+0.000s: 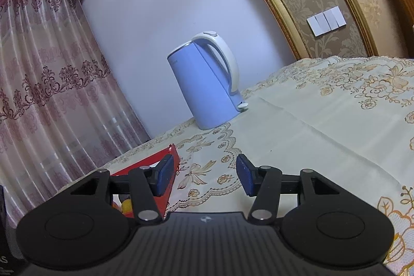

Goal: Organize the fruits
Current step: 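Grasp the green tomato with the left gripper and lift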

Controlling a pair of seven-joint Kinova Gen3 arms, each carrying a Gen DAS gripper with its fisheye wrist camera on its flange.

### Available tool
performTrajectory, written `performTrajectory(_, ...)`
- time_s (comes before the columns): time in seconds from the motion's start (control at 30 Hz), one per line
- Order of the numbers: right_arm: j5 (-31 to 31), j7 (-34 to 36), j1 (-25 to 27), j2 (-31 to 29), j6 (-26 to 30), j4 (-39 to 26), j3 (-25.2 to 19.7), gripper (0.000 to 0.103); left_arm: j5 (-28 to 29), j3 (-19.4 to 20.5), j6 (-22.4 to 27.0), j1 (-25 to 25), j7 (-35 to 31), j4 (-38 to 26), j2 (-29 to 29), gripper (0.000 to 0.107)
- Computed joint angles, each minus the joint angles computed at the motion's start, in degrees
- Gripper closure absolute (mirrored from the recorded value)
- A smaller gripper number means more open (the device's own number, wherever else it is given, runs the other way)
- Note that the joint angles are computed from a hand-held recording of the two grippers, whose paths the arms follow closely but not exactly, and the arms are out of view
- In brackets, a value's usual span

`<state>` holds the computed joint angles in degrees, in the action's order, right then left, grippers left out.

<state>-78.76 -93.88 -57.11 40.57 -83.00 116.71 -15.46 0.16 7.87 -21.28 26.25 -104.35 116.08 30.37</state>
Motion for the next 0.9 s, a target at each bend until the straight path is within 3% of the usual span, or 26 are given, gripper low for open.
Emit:
performTrajectory(0.23, 0.24, -0.62, 0.18, -0.1, 0.38, 0.23, 0.0, 0.051, -4.49, 4.1, 2.32, -4.25, 2.83, -0.51, 0.08, 0.071)
performTrajectory(0.47, 0.2, -1.21, 0.36, -0.16, 0.79, 0.24, 0.01, 0.051, -3.95, 2.64, 2.0, -2.64, 2.84, -0.2, -0.19, 0.074)
performTrajectory(0.63, -0.15, -0.96, 0.54, -0.36, 1.35, 0.06, 0.0, 0.051, 0.32, -1.17, 2.73, 1.01, 1.69, -0.41, -1.03, 0.075)
performTrajectory(0.9, -1.77, 1.07, 0.96, -0.81, 2.66, -1.02, -0.24, 0.051, 9.64, -7.19, -3.95, 5.98, -3.81, 2.93, -3.09, 0.075)
